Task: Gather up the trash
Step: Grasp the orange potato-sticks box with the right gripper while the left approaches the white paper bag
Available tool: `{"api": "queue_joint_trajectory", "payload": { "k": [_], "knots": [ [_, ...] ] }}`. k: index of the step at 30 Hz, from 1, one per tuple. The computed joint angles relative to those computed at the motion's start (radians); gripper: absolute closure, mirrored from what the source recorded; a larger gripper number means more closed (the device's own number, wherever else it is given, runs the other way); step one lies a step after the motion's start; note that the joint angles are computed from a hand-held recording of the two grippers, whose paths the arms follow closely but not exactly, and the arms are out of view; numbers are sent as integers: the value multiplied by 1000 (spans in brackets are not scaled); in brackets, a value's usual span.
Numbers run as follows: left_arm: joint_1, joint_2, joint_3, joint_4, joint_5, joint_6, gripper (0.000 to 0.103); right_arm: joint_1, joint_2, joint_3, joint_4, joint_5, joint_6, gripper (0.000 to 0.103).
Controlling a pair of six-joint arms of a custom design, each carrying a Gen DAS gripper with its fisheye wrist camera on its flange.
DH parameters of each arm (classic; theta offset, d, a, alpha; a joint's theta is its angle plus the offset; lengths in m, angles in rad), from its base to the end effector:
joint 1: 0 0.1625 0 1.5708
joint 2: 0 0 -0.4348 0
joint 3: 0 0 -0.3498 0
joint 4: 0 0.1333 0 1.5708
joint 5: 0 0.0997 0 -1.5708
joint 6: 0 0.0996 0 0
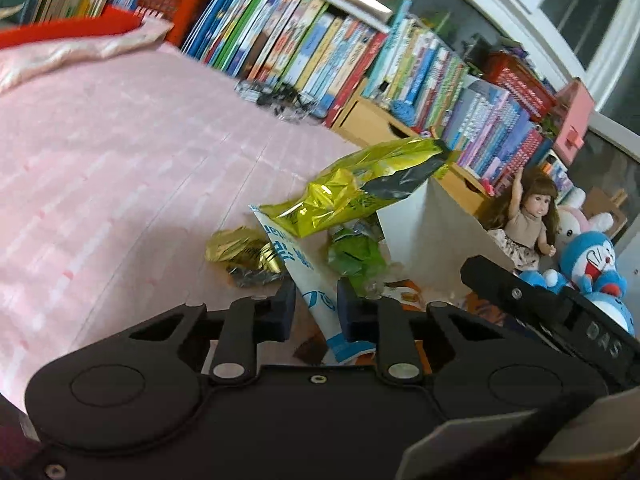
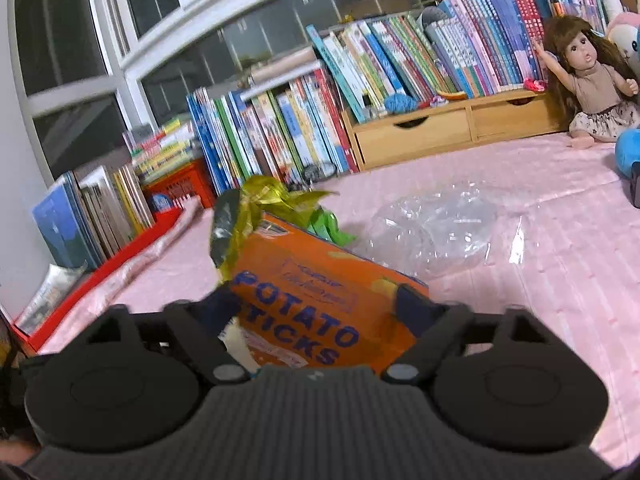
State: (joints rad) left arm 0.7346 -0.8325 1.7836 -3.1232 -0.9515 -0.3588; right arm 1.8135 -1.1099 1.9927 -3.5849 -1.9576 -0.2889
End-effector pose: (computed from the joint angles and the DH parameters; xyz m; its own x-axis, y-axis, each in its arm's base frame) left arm -0.3349 -0.5600 0.1889 -0.9541 0.1656 -0.2495 0.2957 0.6524 -0.6978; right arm 0.2230 -0.5025 0.3327 -0.9112 -0.0134 0.4117 -0.3775 0.4269 -0.8217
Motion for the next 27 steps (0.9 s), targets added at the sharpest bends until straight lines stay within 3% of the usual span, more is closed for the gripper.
{"api": "queue_joint_trajectory", "payload": {
  "k": [2, 5, 10, 17, 23, 27],
  "knots": [
    [-13, -3, 10, -19, 14, 21, 85, 2, -1, 6, -34, 5, -16, 45],
    [-30, -11, 27, -42, 33, 35, 86, 14, 6, 11, -101, -10, -70, 58],
    [-50, -27, 53, -64, 60, 58, 87, 7, -3, 21, -133, -36, -85, 60],
    [-67, -37, 73, -72, 72, 102, 88, -30, -35, 51, -138, -33, -44, 29],
    [-70, -37, 84, -59, 77, 106, 88, -68, -82, 97, -104, 55, -86, 14],
    [-65, -40, 95, -42, 80, 64, 85, -69, -69, 100, -103, 70, -144, 6]
  ]
}}
